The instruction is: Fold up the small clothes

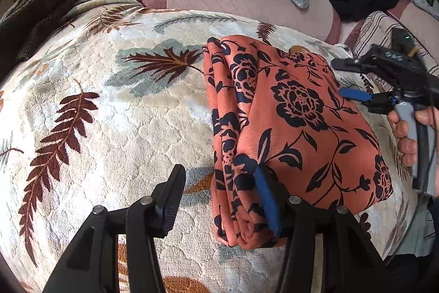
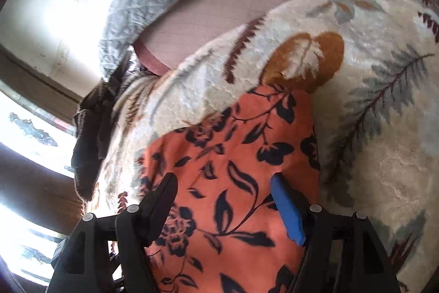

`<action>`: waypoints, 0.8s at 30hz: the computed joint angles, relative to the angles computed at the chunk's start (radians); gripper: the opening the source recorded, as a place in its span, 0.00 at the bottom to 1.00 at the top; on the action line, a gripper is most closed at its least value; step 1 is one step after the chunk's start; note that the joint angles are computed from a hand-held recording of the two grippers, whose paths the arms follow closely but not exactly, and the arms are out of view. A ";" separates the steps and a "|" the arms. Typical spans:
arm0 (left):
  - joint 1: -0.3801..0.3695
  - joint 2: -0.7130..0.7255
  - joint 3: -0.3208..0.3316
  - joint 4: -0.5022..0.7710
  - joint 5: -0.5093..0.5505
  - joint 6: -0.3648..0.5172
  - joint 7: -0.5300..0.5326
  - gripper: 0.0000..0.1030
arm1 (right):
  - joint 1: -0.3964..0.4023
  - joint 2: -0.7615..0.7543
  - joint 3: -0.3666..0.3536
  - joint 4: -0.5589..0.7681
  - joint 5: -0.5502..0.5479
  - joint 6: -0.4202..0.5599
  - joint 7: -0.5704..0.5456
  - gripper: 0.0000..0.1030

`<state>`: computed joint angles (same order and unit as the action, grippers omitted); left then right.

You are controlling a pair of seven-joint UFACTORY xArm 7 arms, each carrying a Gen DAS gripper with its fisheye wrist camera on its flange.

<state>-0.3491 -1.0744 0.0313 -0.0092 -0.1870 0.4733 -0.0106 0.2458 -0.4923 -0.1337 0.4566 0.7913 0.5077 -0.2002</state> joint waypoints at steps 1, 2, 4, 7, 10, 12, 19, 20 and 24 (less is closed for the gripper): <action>0.000 0.002 -0.001 0.002 -0.001 0.002 -0.003 0.53 | 0.012 0.045 -0.037 0.017 0.018 0.012 0.002 0.71; 0.005 -0.013 -0.015 0.000 0.002 0.016 -0.017 0.53 | -0.003 0.048 -0.031 0.020 0.050 0.017 -0.004 0.71; 0.011 -0.033 -0.023 -0.002 0.010 0.029 -0.026 0.53 | -0.013 -0.034 0.007 -0.014 0.045 -0.025 -0.006 0.71; 0.016 -0.063 -0.038 -0.008 0.023 0.050 -0.040 0.53 | -0.024 -0.210 0.057 -0.095 -0.023 -0.016 0.080 0.71; 0.021 -0.110 -0.045 -0.017 0.032 0.087 -0.059 0.53 | -0.041 -0.415 0.127 -0.205 -0.110 0.054 0.220 0.71; 0.020 -0.121 -0.053 -0.022 0.040 0.097 -0.069 0.54 | -0.020 -0.560 0.143 -0.282 -0.126 0.106 0.294 0.71; 0.027 -0.274 -0.052 -0.036 0.052 0.216 -0.105 0.55 | 0.017 -0.749 0.176 -0.361 -0.243 0.169 0.433 0.71; 0.023 -0.297 -0.061 -0.043 0.055 0.227 -0.109 0.55 | 0.034 -0.795 0.173 -0.371 -0.254 0.174 0.440 0.71; 0.010 -0.186 -0.074 -0.048 0.066 0.188 -0.125 0.58 | 0.067 -0.800 0.132 -0.417 -0.332 0.217 0.493 0.71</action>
<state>-0.3389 -1.2603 -0.0425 -0.0568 -0.1214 0.6615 -0.1355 0.3127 -1.2918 -0.0019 0.0396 0.4591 0.7243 0.2925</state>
